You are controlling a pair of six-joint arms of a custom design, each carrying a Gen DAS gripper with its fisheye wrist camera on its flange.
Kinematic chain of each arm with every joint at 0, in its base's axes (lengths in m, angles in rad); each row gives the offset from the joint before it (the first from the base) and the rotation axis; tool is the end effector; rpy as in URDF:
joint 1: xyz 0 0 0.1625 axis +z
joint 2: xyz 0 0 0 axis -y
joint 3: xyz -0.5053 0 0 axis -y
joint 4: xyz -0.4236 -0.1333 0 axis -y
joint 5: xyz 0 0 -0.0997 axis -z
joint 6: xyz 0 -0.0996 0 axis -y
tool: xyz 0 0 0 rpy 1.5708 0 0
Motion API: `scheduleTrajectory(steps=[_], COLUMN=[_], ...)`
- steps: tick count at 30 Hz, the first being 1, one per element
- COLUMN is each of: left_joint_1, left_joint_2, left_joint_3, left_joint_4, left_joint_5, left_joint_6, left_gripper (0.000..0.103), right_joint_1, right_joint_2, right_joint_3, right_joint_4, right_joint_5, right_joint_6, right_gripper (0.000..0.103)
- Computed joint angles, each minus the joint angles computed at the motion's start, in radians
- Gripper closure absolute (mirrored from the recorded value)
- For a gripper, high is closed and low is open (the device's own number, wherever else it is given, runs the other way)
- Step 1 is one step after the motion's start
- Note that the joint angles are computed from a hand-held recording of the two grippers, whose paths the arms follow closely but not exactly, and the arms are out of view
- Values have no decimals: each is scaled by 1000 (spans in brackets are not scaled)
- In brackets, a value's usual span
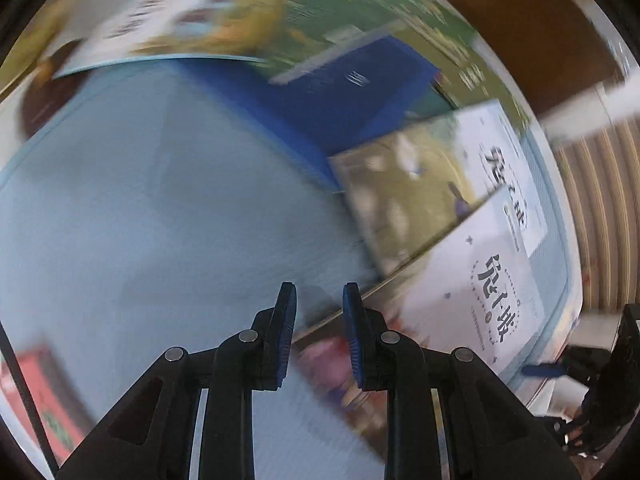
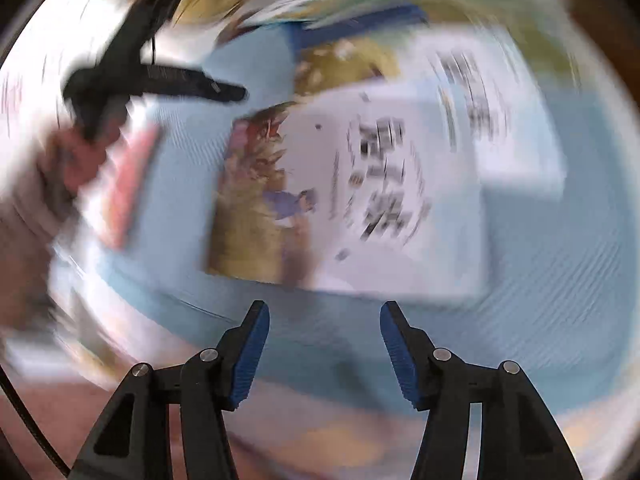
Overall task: Organize books
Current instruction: 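Open the right gripper and move both grippers toward the white picture book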
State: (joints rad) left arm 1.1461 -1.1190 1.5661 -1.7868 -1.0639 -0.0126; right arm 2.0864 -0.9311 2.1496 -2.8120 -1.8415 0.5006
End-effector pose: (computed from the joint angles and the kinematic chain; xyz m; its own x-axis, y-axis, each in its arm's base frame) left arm -0.1145 -0.6941 0.3264 -0.7558 0.4503 -0.4754 0.3916 0.8927 0.2231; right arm 0.3638 -0.4256 0.0766 -0.9747 0.0053 0.2236 -0.0287 0.9885 -0.1482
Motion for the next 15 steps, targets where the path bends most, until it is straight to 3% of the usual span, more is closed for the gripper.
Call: scheduleTrajectory(steps=[3, 5, 9, 15], left_joint_1=[-3, -1, 2, 11], left_joint_2=[29, 25, -14, -124], left_joint_3=[0, 3, 46, 154], left_joint_4=[0, -10, -29, -33], left_joint_5=[25, 0, -10, -67], left_joint_6=[1, 2, 23, -80], left_gripper=[78, 75, 75, 77], right_joint_1=[10, 3, -29, -56], right_joint_2=[18, 26, 29, 48], right_joint_3=[26, 48, 31, -63], right_joint_4=[-47, -121, -161, -105], right_joint_5=[-19, -32, -60, -125], right_joint_6=[91, 118, 127, 70], right_gripper=[47, 47, 45, 44])
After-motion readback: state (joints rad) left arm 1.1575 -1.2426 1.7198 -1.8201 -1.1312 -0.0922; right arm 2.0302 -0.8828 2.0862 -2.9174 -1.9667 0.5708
